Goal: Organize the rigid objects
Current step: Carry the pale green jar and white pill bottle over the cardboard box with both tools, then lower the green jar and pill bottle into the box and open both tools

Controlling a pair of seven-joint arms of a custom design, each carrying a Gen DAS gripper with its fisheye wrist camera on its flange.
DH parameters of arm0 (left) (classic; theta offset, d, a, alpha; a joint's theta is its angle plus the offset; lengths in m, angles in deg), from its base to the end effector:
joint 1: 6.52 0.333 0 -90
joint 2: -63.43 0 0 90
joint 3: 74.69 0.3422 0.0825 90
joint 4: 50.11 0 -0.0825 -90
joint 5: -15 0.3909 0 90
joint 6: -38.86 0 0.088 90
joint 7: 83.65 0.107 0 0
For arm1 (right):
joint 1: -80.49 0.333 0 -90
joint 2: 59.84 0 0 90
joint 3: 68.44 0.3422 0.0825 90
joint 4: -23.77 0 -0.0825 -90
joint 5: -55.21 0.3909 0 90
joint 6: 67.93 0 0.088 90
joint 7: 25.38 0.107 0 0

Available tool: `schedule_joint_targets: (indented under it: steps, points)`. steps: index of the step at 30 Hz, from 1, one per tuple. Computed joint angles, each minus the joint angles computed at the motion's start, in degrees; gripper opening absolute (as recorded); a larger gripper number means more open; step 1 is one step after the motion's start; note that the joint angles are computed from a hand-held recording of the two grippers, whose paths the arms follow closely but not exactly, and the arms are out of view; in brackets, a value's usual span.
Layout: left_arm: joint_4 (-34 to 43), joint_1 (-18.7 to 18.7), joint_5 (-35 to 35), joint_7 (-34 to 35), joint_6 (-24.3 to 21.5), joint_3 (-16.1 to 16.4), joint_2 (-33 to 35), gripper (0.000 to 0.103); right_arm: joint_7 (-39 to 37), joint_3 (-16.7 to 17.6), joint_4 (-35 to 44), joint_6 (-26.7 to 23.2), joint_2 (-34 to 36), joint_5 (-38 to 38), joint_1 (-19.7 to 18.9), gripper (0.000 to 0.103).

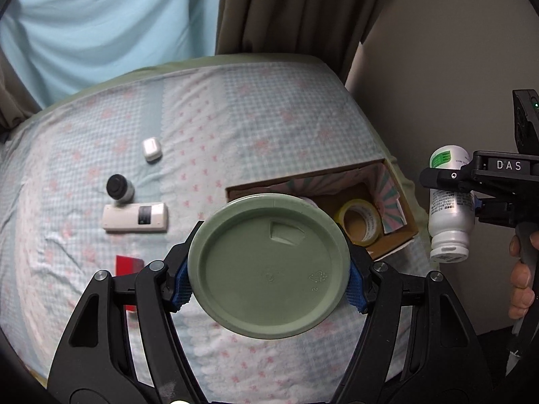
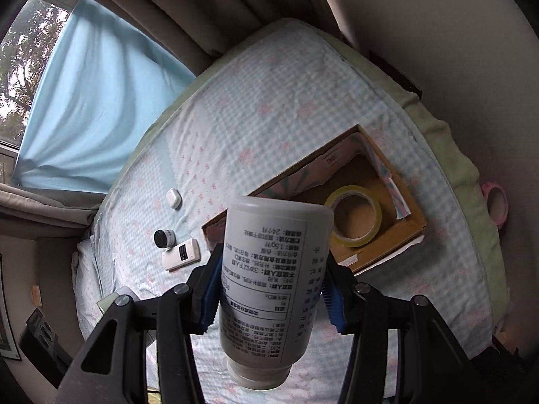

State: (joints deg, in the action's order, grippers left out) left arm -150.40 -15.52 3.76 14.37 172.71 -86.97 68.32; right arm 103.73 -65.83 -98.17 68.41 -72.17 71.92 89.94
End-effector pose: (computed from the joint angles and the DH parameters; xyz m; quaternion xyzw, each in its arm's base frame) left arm 0.5956 -0.2298 0.5941 -0.5305 0.8055 -0.2519 0.0796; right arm 0.5177 0.1154 0.5757 -0.4359 0.8624 0.0343 0.2549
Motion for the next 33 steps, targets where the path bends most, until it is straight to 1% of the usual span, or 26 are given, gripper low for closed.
schedule_joint_targets:
  steps: [3,9,14,17,19,24,26,29,31,32,33]
  points:
    - [1.3,-1.2,2.3,-1.8,0.1,-0.7,2.8,0.068,-2.9,-1.4,-1.0,0.5,0.4,1.3,-0.5,0.048]
    - [5.6,-2.6,6.6,-4.5,-2.6,-1.7,9.7,0.068,-8.7,-3.1,-1.5,1.0,3.9,4.5,-1.8,0.048]
    - [8.5,-3.4,10.0,-6.9,-4.4,-1.8,15.3,0.068,-13.4,-3.6,-1.9,2.2,7.8,8.4,-2.3,0.048]
    - [10.4,-3.8,11.9,-8.5,-6.9,-1.7,18.2,0.068,-16.1,-3.6,-2.8,3.9,9.8,12.8,-2.3,0.048]
    - [11.1,-3.9,12.6,-9.0,-8.0,-1.8,19.6,0.068,-18.5,-3.4,-3.6,5.4,10.8,17.1,-2.1,0.048]
    - [11.7,-4.6,15.1,-8.9,-9.2,-1.9,21.5,0.068,-21.3,-2.5,-4.8,7.9,12.8,22.6,-1.4,0.048]
    - [11.6,-4.5,15.2,-8.8,-9.4,-2.1,21.8,0.068,-21.8,-2.3,-4.7,8.2,13.7,24.0,-1.3,0.048]
    - [10.5,-4.7,16.3,-8.4,-8.2,-2.0,21.2,0.068,-23.0,-2.0,-3.6,7.6,15.0,25.6,-1.2,0.049]
    - [10.7,-4.6,16.2,-7.2,-8.8,-2.4,21.3,0.068,-23.5,-1.8,-2.9,7.9,15.8,26.1,-1.0,0.049]
    - [11.2,-4.3,15.4,-6.4,-9.8,-2.8,21.6,0.071,-23.0,-1.7,-2.7,8.7,16.0,25.8,-0.9,0.053]
    - [11.3,-3.8,14.1,-5.5,-10.3,-3.2,21.6,0.080,-21.7,-1.7,-2.4,9.2,16.1,24.5,-0.7,0.058]
